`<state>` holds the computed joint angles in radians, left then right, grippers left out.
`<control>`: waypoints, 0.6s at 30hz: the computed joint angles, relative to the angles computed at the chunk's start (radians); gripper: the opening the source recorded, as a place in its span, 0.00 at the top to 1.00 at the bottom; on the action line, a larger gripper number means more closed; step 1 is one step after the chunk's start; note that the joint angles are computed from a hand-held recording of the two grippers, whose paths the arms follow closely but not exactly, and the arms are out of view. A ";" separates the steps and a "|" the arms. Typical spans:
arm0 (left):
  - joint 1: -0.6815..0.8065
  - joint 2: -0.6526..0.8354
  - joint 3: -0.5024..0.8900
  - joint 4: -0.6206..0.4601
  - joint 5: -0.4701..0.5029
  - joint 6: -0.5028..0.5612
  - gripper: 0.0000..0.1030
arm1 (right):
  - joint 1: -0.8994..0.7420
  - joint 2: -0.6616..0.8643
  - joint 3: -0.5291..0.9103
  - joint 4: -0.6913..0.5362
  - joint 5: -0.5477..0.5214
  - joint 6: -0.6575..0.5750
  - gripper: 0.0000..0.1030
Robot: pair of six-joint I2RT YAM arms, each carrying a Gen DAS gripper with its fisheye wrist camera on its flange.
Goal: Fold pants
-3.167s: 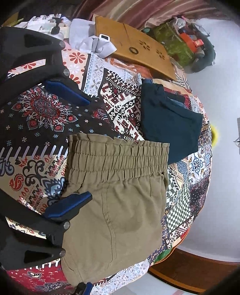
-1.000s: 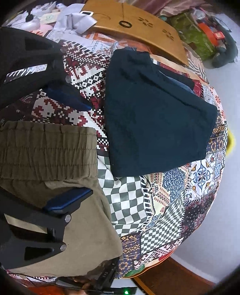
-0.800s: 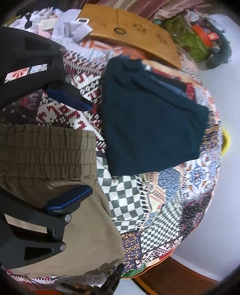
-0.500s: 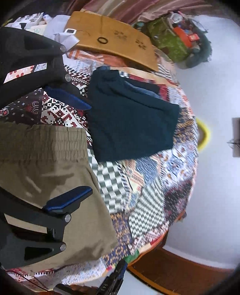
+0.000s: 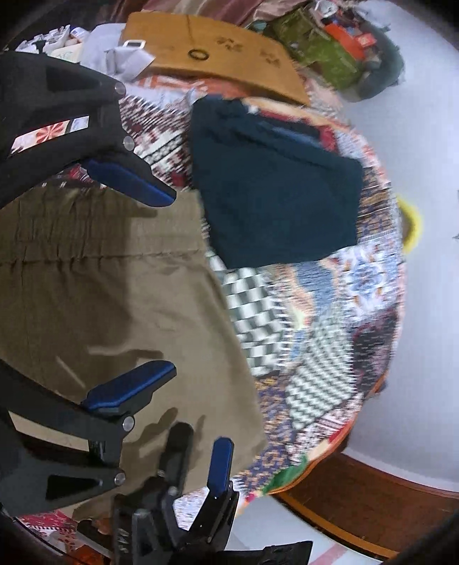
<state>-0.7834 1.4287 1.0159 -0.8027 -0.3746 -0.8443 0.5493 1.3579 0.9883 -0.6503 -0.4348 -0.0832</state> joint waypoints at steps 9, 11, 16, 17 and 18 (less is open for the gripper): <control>-0.090 0.018 -0.100 0.036 -0.021 -0.036 0.09 | -0.020 -0.043 -0.106 -0.075 -0.008 -0.055 0.39; -0.111 0.002 -0.105 0.019 -0.033 -0.049 0.09 | -0.040 -0.087 -0.133 -0.097 0.002 -0.078 0.38; -0.160 -0.045 -0.130 -0.018 -0.045 -0.104 0.09 | -0.083 -0.246 -0.231 -0.137 0.050 -0.119 0.32; -0.174 -0.052 -0.134 -0.028 -0.053 -0.119 0.09 | -0.106 -0.276 -0.242 -0.157 0.044 -0.126 0.32; -0.195 -0.054 -0.133 -0.046 -0.066 -0.142 0.09 | -0.127 -0.284 -0.242 -0.172 0.037 -0.135 0.32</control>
